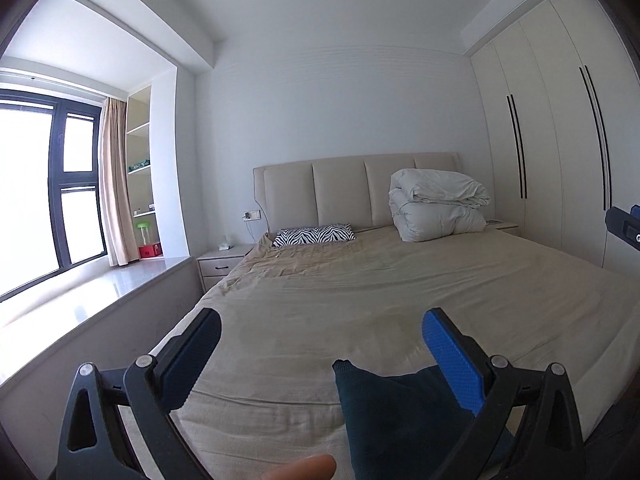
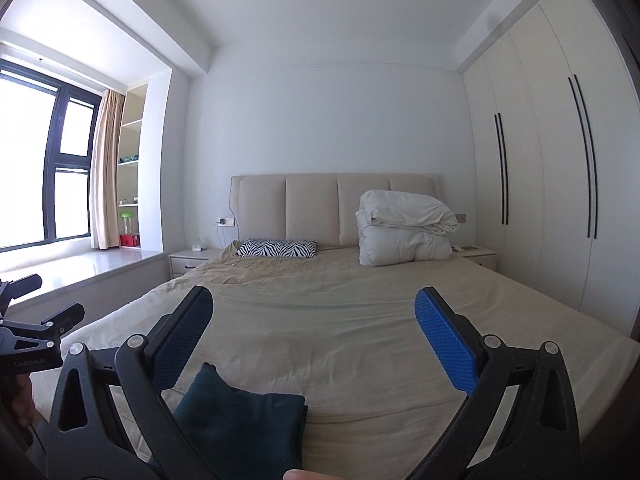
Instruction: Fold small clothes
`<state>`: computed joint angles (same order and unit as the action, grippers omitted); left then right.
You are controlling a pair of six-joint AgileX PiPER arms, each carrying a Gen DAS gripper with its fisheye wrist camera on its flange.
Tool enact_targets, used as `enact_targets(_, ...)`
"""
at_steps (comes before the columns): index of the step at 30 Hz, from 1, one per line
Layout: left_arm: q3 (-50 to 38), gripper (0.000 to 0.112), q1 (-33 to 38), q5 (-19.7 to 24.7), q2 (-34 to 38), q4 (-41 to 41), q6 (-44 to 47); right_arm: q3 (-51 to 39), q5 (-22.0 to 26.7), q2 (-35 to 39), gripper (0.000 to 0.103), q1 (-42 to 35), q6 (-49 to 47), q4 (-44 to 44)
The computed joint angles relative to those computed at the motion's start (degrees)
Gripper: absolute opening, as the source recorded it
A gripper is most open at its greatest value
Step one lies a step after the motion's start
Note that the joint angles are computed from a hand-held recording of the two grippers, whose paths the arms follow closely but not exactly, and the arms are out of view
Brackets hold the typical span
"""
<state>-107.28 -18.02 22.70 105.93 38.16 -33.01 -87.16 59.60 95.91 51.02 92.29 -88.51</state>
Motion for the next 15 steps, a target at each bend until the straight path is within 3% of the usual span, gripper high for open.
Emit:
enact_targets(5, -9.3, 0.103, -0.9, 13.8, 7.6, -9.3, 9.0, -3.8, -2.9, 3.2, 0.103, -2.4, -4.9, 9.1)
enact_targets(8, -14.5, 0.103, 0.6, 21.0, 12.7, -20.6, 16.2, -4.6, -6.4, 5.2, 0.103, -5.3, -5.0, 14.8)
enact_targets(11, -17.1, 0.103, 1.7, 25.8, 16.3, -26.3, 18.3, -6.8, -7.6, 8.1, 0.103, -7.6, -8.7, 22.2)
enact_targets(15, -17.2, 0.103, 1.2, 28.4, 18.9, -25.5, 16.8, -12.9, -6.7, 14.3, 0.103, -10.8, -17.6, 34.1)
